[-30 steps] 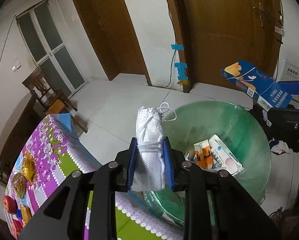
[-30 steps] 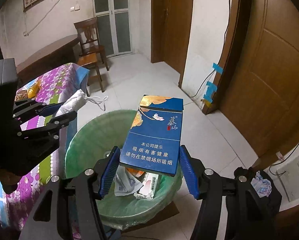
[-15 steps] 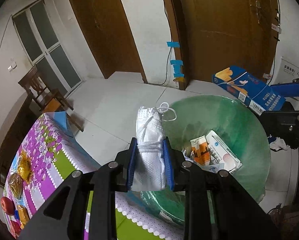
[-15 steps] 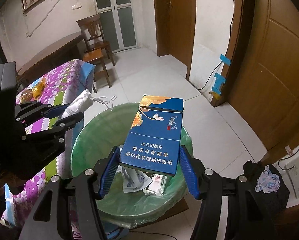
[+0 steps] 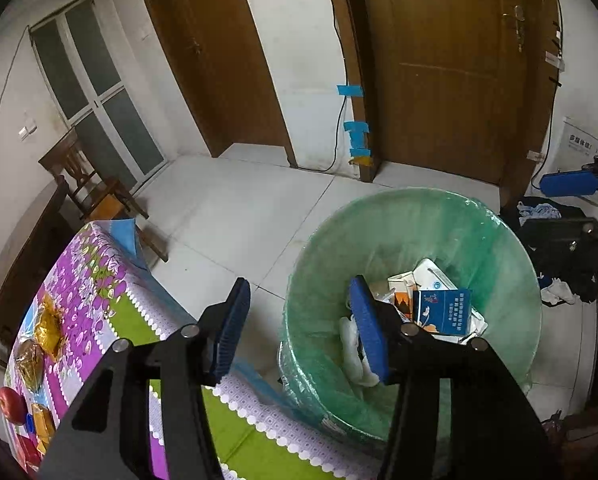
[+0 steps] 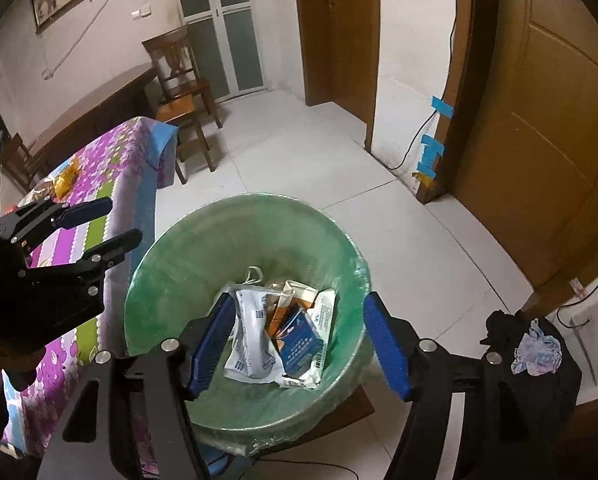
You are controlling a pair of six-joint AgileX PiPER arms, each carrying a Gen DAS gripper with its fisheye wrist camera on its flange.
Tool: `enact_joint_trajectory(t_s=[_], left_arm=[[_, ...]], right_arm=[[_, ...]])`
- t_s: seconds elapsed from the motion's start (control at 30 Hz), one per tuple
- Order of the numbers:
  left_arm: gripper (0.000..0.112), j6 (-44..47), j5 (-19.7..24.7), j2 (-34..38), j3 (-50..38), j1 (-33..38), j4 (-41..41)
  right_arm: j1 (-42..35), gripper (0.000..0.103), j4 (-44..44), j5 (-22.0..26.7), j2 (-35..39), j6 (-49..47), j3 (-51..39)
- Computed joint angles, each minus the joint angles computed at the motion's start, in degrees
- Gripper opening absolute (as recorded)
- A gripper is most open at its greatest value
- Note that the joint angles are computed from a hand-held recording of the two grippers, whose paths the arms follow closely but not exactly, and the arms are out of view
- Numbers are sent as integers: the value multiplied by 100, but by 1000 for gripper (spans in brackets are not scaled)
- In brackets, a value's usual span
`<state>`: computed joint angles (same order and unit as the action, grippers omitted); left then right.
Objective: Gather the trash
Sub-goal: 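Return both tools to the table toward the yarn ball and yellow sponge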
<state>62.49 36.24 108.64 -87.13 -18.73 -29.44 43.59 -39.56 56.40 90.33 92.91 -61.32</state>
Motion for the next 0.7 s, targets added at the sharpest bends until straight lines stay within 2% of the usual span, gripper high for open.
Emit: enact_joint_trajectory(t_s=[0.2,0.47,0.6,0.7], left_arm=[[50,2,-85,-82,74,21,-47],[50,342,-564,-430,555,149,-331],[50,536,-646,-551,675,331,-553],[50,599,-713,-605,733,435,-636]], right_arm=[[103,68,-33,95,-12,121,-6],[348,68,-189,298,148,279,-212],[522,68,-434,515,321,461,-461],[771,67,-709,966,620,554,-860]])
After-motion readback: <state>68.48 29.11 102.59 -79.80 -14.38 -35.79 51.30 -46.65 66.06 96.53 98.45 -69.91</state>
